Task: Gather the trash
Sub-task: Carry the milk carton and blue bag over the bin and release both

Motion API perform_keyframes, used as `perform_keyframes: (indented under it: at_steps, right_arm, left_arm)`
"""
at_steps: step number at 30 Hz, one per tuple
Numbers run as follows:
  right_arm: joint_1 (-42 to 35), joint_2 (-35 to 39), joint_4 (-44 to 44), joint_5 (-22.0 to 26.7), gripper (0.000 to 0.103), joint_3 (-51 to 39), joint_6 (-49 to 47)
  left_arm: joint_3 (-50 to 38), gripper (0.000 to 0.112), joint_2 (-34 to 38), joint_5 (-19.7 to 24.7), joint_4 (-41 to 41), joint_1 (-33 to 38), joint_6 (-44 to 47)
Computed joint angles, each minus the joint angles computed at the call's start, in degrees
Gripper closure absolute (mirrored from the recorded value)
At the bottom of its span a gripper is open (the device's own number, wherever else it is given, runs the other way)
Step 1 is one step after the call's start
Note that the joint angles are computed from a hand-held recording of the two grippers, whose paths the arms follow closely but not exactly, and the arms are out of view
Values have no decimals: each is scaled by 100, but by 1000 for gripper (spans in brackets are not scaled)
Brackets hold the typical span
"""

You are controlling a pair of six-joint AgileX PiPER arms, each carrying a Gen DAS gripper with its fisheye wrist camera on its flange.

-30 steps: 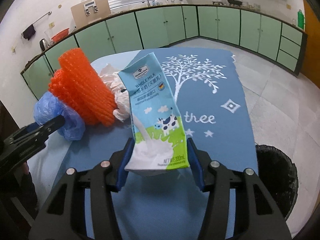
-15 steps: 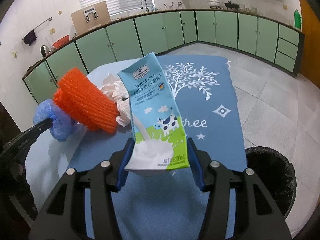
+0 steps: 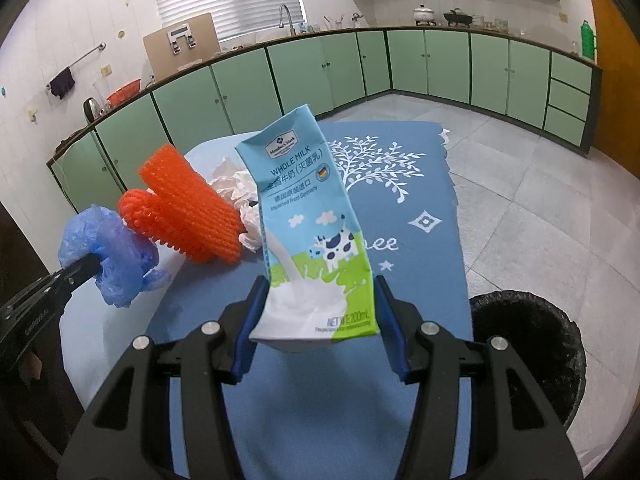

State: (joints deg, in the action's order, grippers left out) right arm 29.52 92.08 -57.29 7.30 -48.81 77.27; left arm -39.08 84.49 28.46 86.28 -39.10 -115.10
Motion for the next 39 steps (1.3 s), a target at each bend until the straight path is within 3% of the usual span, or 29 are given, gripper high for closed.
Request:
perform_keyframes:
  at_steps: [13, 39]
  right_arm:
    - [-29, -505, -1242, 149, 52, 454, 1326]
    - [-744, -1629, -750, 438, 53, 1484, 922]
  left_arm:
    - [-97, 105, -230, -248, 134, -458, 225]
    - [-1184, 105, 900, -896, 617, -810, 412]
